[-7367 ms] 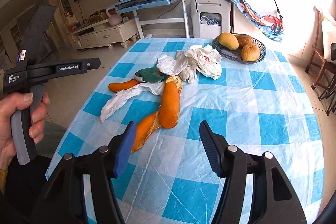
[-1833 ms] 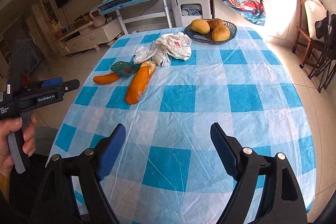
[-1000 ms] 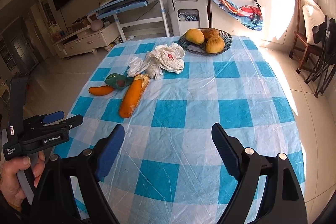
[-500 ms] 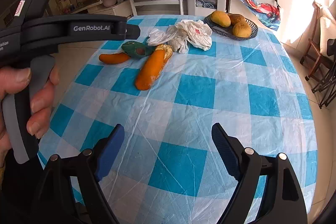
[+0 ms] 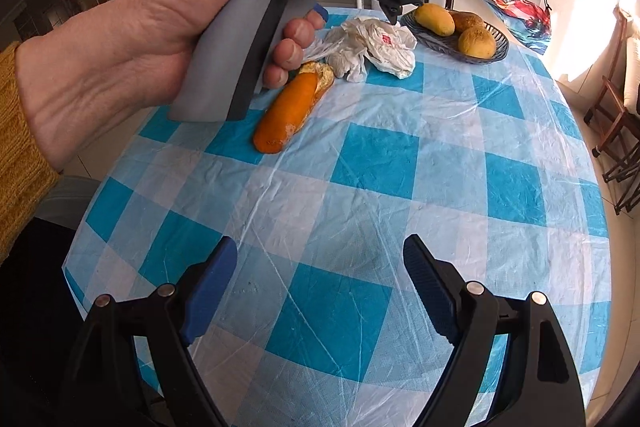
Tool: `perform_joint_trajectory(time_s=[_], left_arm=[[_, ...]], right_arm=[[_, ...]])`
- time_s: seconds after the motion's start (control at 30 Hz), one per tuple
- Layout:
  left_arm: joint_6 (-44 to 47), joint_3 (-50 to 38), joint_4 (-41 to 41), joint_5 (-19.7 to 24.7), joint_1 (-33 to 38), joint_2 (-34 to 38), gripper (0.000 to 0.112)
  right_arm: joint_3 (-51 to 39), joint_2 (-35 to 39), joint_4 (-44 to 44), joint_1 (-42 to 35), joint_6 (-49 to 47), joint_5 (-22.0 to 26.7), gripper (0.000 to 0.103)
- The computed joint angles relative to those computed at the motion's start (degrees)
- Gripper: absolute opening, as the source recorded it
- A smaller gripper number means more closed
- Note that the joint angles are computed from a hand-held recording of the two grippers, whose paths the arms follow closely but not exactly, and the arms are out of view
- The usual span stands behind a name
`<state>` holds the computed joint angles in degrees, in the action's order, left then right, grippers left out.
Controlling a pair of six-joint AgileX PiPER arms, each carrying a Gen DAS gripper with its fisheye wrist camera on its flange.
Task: Collect trash
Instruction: 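Move both open tools toward the orange peels and white tissues, then grasp an orange peel with the left tool while the right tool grasps a white tissue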
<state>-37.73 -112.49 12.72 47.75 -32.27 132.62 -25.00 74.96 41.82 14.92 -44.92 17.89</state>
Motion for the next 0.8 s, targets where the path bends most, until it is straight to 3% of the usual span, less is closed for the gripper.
perform_joint_trajectory(time_s=[0.03,0.1,0.23,0.33,0.47,0.53,0.67,0.8], left_arm=[[1.16,-1.38,-0.13,1.16,-0.47,1.63,0.062],[2.46,0.07,3.21,0.35,-2.36,1.49,0.059],[2.37,13.1,5.23,-6.75,-5.92,-5.19,0.048],[-0.48,25.08,8.13,-11.97,-9.42,-11.71,0.047],[6.24,35.33,3.19,-14.5,-12.62,-19.27,0.046],[2.11,41.36,7.89,-17.17,-13.73,-25.22,0.047],[-8.5,47.8,17.02,-19.74,-9.82,-33.51,0.057],[-10.63,46.31,17.38,-19.38,-0.91,-30.65,0.065]], right_arm=[[-0.11,0.08,0.97,-0.35,-1.21,0.64,0.082],[-0.15,-0.18,1.21,-0.48,-1.83,0.93,0.082],[-0.21,0.27,2.07,-1.51,-3.43,1.68,0.083],[0.07,0.6,3.04,-2.67,-4.91,2.98,0.083],[1.31,-1.62,0.31,-1.73,-1.77,3.78,0.083],[2.17,-3.7,-1.19,-0.57,0.32,4.08,0.084],[3.15,-5.82,-4.52,2.37,5.01,3.6,0.087],[2.77,-4.41,-6.01,4.64,7.19,2.37,0.087]])
